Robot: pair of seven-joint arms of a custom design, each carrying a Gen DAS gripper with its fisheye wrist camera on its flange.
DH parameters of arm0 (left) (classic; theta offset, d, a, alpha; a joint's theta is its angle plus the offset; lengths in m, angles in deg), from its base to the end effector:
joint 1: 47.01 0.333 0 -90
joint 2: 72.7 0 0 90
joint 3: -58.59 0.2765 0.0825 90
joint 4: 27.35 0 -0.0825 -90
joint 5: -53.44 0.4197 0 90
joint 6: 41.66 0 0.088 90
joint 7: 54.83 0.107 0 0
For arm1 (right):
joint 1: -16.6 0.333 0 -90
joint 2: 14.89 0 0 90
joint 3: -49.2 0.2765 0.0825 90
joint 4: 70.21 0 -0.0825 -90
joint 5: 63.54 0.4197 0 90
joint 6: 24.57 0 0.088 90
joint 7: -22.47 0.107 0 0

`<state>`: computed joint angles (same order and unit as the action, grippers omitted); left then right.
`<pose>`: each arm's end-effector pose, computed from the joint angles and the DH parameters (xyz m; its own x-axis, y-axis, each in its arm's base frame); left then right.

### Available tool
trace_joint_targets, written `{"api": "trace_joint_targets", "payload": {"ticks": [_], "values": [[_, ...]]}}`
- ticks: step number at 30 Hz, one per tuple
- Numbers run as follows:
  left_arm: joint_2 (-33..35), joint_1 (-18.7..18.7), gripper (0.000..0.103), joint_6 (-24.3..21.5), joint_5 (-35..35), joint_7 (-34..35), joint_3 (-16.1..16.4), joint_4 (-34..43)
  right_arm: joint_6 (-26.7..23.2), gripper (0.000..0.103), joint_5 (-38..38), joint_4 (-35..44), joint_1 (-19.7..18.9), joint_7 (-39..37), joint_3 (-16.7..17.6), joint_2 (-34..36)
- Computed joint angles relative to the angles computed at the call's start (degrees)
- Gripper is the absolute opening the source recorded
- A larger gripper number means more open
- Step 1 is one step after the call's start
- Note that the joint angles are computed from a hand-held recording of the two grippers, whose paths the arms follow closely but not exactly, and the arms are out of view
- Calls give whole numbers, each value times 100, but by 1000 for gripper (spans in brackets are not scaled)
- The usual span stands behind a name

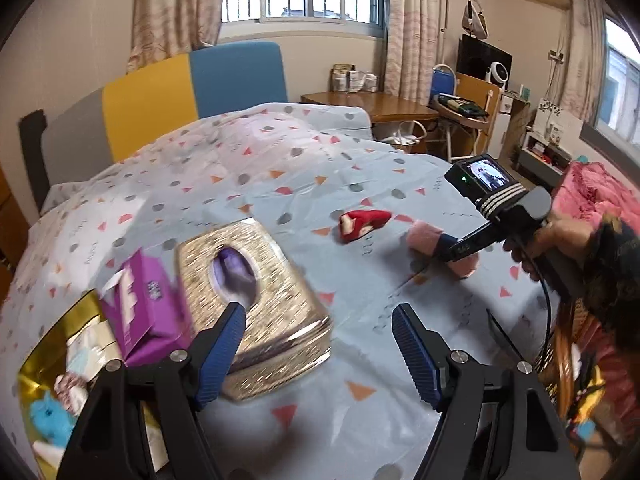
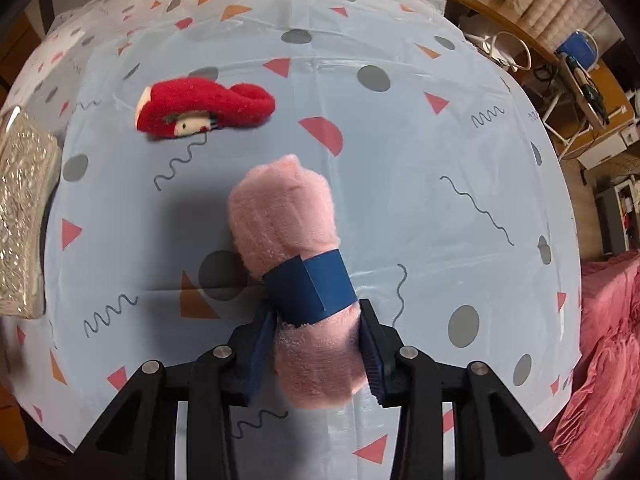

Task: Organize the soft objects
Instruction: 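Reach the right gripper to the pink towel roll and grasp its blue band, then grasp the red Santa sock with the left gripper while the right gripper holds the towel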

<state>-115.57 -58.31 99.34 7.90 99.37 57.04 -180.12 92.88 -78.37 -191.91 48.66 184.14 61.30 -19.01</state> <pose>0.4152 -0.0936 0.4799 -0.7531 -0.6578 0.0095 -0.4573 0.5131 -0.7264 0.4120 0.3814 0.3872 -0.3609 -0.9278 0.0941 -0.9159 0.3337 -0.2229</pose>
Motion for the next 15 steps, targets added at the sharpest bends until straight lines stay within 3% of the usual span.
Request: {"api": "trace_joint_targets", "payload": {"ticks": [3,9,12,15], "values": [[348,-88,78,53,35,-217,-199,293,183,35,-222,-332,0,593,41,-360],[1188,-235,80,153,366,-908,-651,951,626,35,-771,-1154,-70,2470,172,-1122],[1698,-268,80,173,657,-1374,-879,1351,1120,35,-721,-1506,-65,2853,108,-1281],[2305,-235,80,387,1163,-1979,-1170,1767,1302,35,-644,-1662,-79,3016,57,-1345]]}}
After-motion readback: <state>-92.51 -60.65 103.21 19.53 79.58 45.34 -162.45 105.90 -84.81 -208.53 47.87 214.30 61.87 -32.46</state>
